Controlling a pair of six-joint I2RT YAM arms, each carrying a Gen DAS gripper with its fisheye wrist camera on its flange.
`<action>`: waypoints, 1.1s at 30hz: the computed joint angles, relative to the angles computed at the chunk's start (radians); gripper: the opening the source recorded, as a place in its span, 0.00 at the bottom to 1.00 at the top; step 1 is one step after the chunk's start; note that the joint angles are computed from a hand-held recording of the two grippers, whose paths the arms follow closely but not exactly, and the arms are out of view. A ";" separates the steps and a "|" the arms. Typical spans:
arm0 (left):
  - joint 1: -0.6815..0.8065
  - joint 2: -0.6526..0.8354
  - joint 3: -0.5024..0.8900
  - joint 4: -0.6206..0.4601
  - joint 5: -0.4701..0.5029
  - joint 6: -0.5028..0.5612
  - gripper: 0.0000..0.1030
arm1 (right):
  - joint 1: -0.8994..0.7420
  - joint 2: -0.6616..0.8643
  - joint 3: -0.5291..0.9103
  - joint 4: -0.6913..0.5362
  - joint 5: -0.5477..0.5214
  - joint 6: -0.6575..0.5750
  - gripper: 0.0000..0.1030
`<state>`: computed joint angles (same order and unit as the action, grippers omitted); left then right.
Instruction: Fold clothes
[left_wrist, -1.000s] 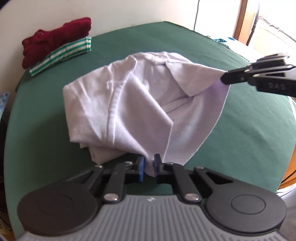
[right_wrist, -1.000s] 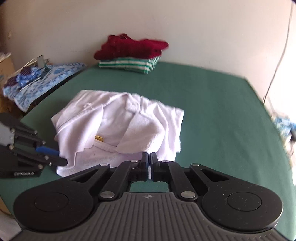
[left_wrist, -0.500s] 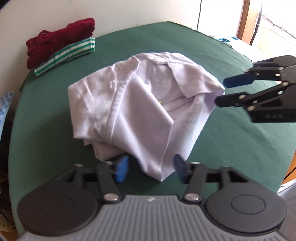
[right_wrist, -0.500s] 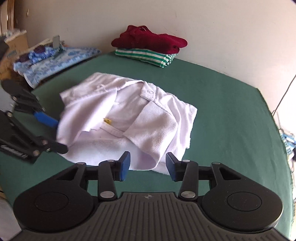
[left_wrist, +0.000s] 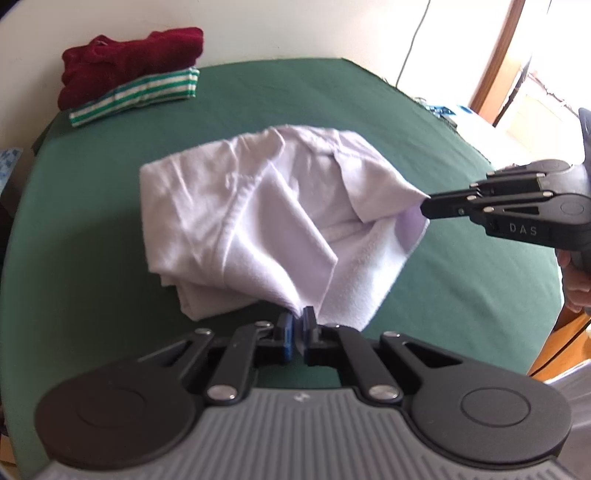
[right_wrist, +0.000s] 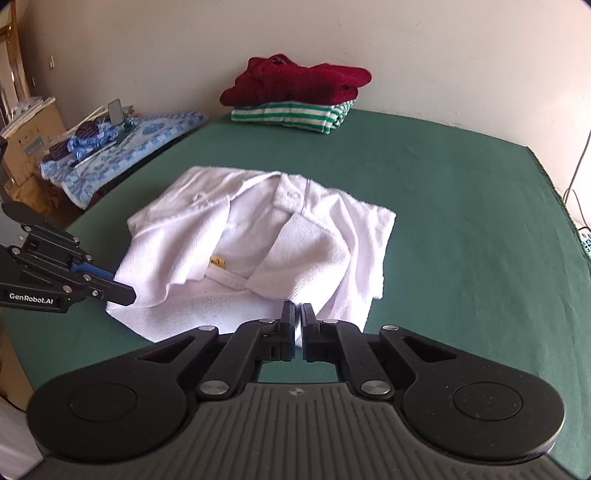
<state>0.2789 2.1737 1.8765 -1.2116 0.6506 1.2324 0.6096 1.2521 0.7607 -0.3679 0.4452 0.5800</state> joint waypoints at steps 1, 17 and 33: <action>-0.001 -0.002 0.004 0.006 0.003 -0.003 0.00 | -0.009 -0.005 0.001 0.000 -0.005 -0.004 0.04; -0.016 0.028 0.060 -0.029 -0.008 0.001 0.00 | -0.080 0.023 -0.047 0.044 -0.114 0.120 0.07; -0.107 0.223 0.504 -0.061 0.020 -0.278 0.00 | -0.300 0.022 0.021 0.196 -0.233 0.078 0.07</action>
